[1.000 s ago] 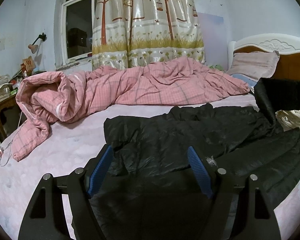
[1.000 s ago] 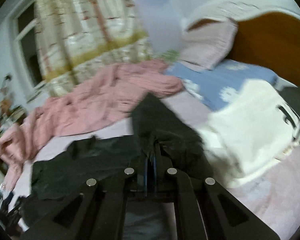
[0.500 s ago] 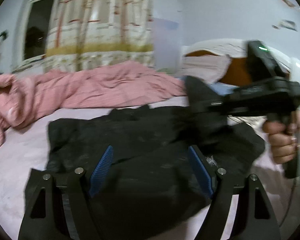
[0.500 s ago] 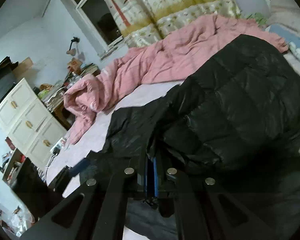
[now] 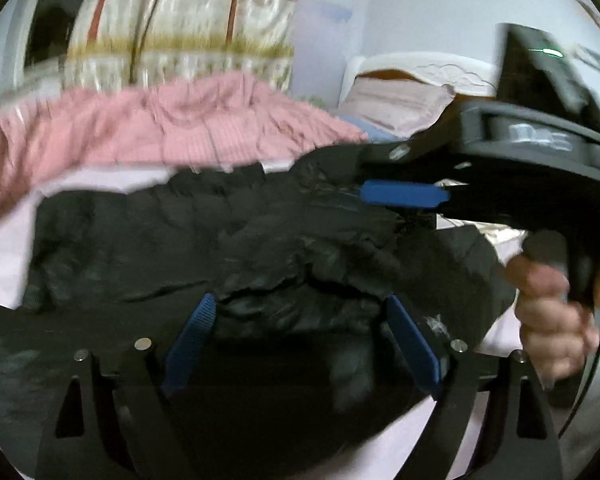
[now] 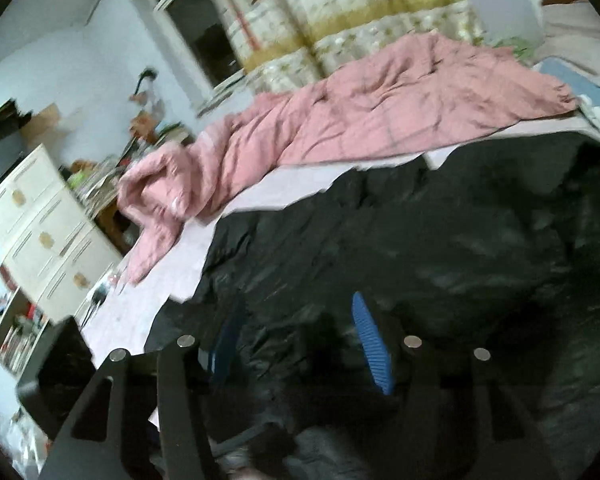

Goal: Fold large clothes

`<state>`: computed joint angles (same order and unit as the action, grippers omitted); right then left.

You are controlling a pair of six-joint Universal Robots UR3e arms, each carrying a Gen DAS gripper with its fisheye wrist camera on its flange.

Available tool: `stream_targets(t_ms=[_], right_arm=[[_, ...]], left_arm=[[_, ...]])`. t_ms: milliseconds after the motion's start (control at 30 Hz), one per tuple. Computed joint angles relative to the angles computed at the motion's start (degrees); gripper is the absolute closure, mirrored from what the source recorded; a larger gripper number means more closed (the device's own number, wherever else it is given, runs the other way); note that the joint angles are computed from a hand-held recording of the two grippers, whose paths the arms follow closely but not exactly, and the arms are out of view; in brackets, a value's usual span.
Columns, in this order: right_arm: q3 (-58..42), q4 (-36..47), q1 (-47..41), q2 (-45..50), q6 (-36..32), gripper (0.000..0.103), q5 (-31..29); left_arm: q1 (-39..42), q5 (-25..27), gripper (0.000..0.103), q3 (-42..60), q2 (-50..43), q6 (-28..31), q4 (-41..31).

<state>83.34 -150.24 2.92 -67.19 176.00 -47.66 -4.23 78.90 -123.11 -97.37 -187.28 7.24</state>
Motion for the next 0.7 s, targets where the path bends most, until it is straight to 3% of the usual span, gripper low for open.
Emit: stream_targets(t_ms=[100,167,233,300,433,567,700], right_arm=[[0.9,-4.65,-1.14,-1.24,2.65,0.045,-4.94],[2.52,-8.39,-1.67,-2.62,2.36,0.045,-9.72],[3.28,-11.16,-2.24,-3.38,2.03,0.045,-13.26],[3.22,-12.88,-2.84,-3.42,2.07,0.045,-15.99],[2.99,-16.08,-3.51,-2.6,2.5,0.045,-21.97],[1.26,-14.17,-4.88,-1.19,3.5,0.045,-23.6],[-1.19,-10.8,-4.74,-0.41,1.77,0.044,-24.2]], left_arm=[[1.12,-2.23,0.018,4.44,-3.27,-5.61,-3.88],[1.81,-2.7,0.038,5.34,-4.25,-6.24,-4.94],[2.65,-3.39,0.085,4.73,-3.66,-5.21,-5.86],[2.93,-0.86,0.101,3.44,-1.95,-4.42,-4.93],[2.1,13.54,0.102,4.18,1.43,-3.41,-6.49],[1.74,29.84,0.102,8.81,1.27,0.33,-15.39],[10.91,27.02,0.102,8.09,3.71,0.3,-19.48]])
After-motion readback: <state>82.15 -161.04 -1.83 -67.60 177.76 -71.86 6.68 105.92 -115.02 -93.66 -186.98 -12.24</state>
